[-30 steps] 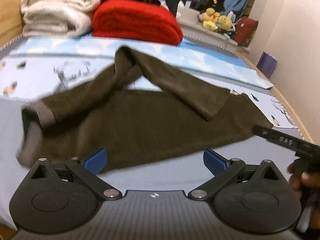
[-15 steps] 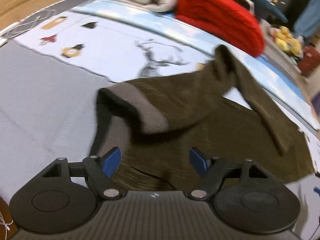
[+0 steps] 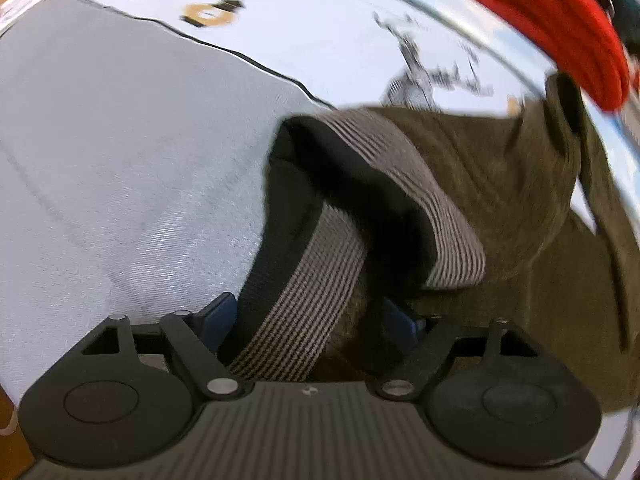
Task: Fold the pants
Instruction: 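Grasp the grey waistband with the left tool while the right tool grasps the pant leg hem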
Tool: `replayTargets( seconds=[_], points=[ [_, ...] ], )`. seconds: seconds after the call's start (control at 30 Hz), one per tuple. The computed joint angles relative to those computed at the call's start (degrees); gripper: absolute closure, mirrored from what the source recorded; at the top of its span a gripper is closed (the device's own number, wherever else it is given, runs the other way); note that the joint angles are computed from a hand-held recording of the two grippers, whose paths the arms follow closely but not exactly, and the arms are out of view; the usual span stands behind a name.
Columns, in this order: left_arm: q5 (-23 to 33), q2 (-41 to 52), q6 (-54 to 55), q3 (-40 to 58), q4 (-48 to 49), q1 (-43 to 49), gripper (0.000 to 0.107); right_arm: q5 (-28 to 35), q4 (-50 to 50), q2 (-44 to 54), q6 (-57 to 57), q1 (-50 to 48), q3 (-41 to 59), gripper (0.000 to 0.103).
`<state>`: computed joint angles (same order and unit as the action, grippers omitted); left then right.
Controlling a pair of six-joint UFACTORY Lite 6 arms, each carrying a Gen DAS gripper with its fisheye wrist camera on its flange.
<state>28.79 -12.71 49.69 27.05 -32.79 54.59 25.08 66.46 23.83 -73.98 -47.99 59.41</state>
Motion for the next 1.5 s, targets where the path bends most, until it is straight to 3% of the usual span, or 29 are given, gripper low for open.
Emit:
replayTargets(
  seconds=[0.07,0.17,0.23,0.27,0.3,0.37,0.43,0.53,0.57,0.63,0.67,0.7,0.77,0.8,0.93,1.0,1.07,1.23,1.3,1.4,1.5],
  points=[
    [-2.4,-2.9,-3.0,-2.4,6.5,-3.2,0.029,2.6,-0.4,1.3,0.2,-1.5,1.7,0.097],
    [-1.6,-8.2,-0.9,-4.8,8.7,-2.4,0.05,5.4,0.5,-0.7,-1.0,-4.8,1.2,0.101],
    [2.4,-12.3,4.6,-5.2,6.7,1.7,0.077,4.8,2.1,-4.3,-3.4,-6.4,-0.5,0.103],
    [4.2,-14.6,7.1,-5.5,6.5,3.9,0.083,3.1,3.6,-6.7,-6.3,-7.4,-2.1,0.103],
    [7.7,-16.1,11.7,-5.3,4.8,7.3,0.097,3.2,3.7,-8.0,-6.9,-9.4,-2.2,0.103],
    [14.2,-17.7,18.9,-4.7,3.2,13.9,0.1,7.1,0.0,-7.6,-3.1,-14.2,0.1,0.103],
    [20.9,-18.5,24.7,-3.6,2.5,20.6,0.1,12.8,-4.7,-5.7,-1.0,-18.9,3.1,0.103],
    [26.6,-18.6,30.4,-2.4,1.4,28.3,0.099,21.9,-9.6,-2.5,0.1,-24.1,6.4,0.1],
    [27.5,-17.6,31.5,-1.8,0.8,30.0,0.093,22.7,-10.0,-2.5,0.1,-24.6,6.3,0.099],
    [27.3,-15.9,28.9,-0.7,0.4,29.4,0.072,23.7,-10.2,-3.3,-0.4,-24.6,4.8,0.095],
    [27.1,-15.0,28.4,-0.2,-0.1,29.8,0.061,24.2,-10.3,-3.4,-0.3,-24.1,4.5,0.086],
    [26.0,-14.6,26.6,-0.2,-0.7,28.4,0.058,24.5,-10.4,-4.1,-0.3,-23.7,3.4,0.071],
    [24.3,-12.5,23.3,0.1,-1.1,26.8,0.058,23.4,-9.4,-5.5,0.1,-22.1,1.1,0.056],
    [22.0,-10.3,20.3,0.7,-1.3,23.8,0.058,22.6,-8.8,-5.6,0.9,-20.8,0.5,0.055],
    [14.2,-4.8,12.1,0.7,0.5,15.8,0.058,18.2,-6.9,-2.3,6.9,-14.0,0.3,0.055],
    [12.5,-2.1,10.1,1.5,0.2,13.5,0.044,15.6,-5.7,-0.8,8.6,-10.3,0.5,0.055],
    [11.6,-0.5,9.5,2.0,-1.2,11.0,0.04,13.2,-4.9,0.8,9.6,-6.8,1.4,0.055],
    [3.4,-2.0,6.1,-0.8,1.3,1.1,0.039,7.7,-0.9,2.4,9.1,-1.1,2.9,0.057],
    [1.4,-2.3,3.7,-1.0,3.7,-1.8,0.049,5.3,-0.9,2.4,9.3,0.3,3.4,0.092],
    [2.5,-4.3,2.7,-0.9,5.3,-2.9,0.071,5.9,-1.4,1.8,9.8,-0.6,4.2,0.096],
    [6.5,-9.5,6.1,-1.7,4.6,-1.0,0.077,7.9,1.4,-3.2,4.2,-3.0,2.0,0.096]
  ],
)
